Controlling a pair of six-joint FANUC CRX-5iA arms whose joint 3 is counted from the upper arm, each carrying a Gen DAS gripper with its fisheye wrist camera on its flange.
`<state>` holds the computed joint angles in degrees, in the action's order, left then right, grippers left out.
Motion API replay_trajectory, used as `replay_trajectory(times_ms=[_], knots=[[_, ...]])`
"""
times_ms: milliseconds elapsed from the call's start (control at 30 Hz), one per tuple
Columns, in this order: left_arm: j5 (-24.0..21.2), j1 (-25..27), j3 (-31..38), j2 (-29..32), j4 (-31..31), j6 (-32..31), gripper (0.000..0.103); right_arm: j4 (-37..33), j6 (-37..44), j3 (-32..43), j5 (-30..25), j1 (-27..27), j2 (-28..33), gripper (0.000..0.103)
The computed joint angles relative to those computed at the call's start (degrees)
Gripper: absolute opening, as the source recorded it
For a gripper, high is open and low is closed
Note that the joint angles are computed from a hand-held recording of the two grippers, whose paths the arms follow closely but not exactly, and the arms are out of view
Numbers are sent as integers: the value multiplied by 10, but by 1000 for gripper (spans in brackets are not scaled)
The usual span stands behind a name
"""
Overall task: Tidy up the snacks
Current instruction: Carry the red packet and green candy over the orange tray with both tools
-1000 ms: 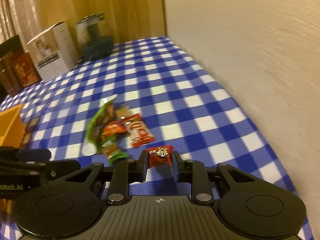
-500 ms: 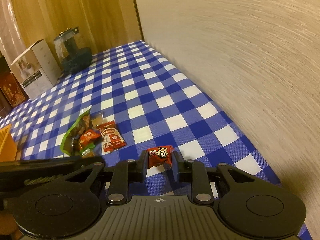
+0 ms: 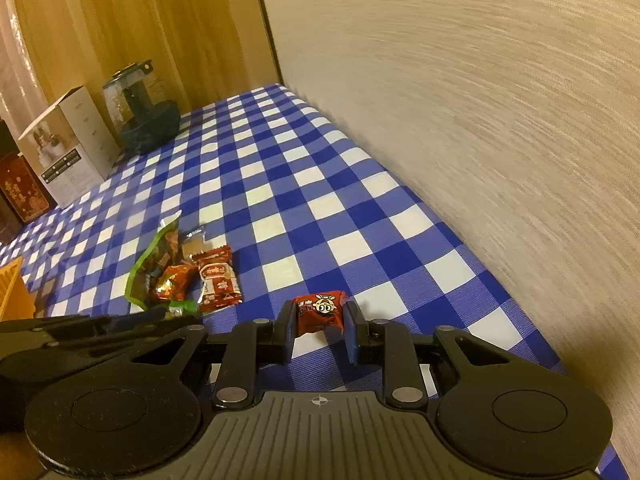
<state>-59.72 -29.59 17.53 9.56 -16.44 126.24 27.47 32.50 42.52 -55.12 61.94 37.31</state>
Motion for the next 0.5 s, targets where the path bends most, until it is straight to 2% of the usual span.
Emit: replay_trajectory(times_ms=[500], knots=[[-40, -7, -33, -62, 18, 16, 18, 11, -27, -38, 8, 21, -36, 25]])
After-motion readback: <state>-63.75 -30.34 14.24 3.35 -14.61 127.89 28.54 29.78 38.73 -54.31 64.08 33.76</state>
